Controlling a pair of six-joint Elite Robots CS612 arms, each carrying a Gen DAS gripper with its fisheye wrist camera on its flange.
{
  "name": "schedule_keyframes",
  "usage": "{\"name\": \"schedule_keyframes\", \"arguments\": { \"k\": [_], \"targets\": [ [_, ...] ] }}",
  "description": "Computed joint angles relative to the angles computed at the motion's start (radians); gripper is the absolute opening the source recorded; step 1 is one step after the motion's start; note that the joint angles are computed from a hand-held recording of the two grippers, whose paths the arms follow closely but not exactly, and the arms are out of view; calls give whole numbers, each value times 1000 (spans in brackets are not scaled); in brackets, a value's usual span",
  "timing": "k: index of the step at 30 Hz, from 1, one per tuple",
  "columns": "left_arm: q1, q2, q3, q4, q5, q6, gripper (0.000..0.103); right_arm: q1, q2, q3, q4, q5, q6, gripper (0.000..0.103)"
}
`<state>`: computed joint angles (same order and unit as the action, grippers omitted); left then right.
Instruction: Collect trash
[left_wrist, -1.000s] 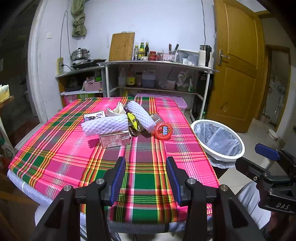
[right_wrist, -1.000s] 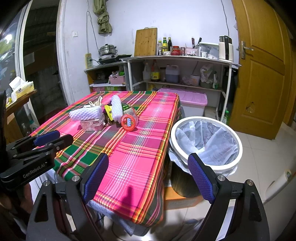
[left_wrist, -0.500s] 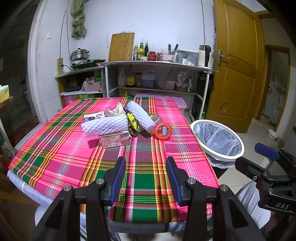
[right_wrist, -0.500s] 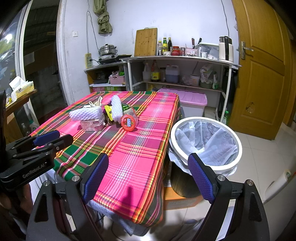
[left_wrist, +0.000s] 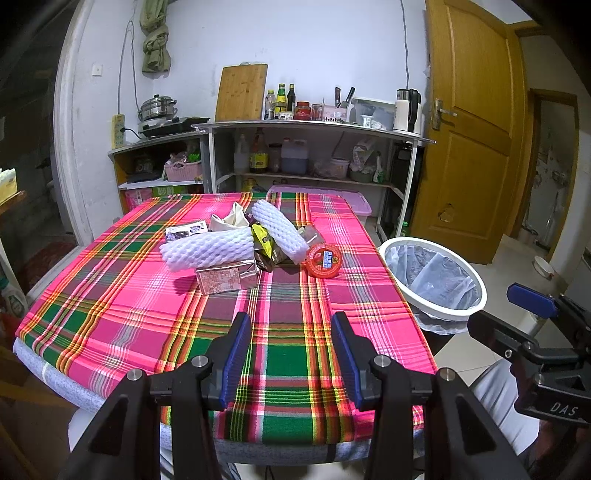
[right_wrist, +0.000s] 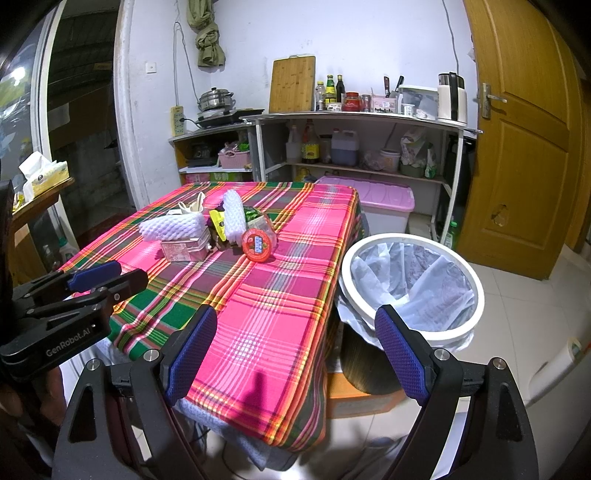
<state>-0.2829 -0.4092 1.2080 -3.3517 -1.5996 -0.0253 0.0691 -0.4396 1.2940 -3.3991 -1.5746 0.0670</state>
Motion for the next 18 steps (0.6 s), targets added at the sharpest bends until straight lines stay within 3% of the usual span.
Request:
{"name": "schedule_keyframes", "arguments": {
  "k": [18],
  "targets": [
    [-4,-2,9,-3,-3,-3,45,3,6,-14,16,0,-1,88]
  ]
}}
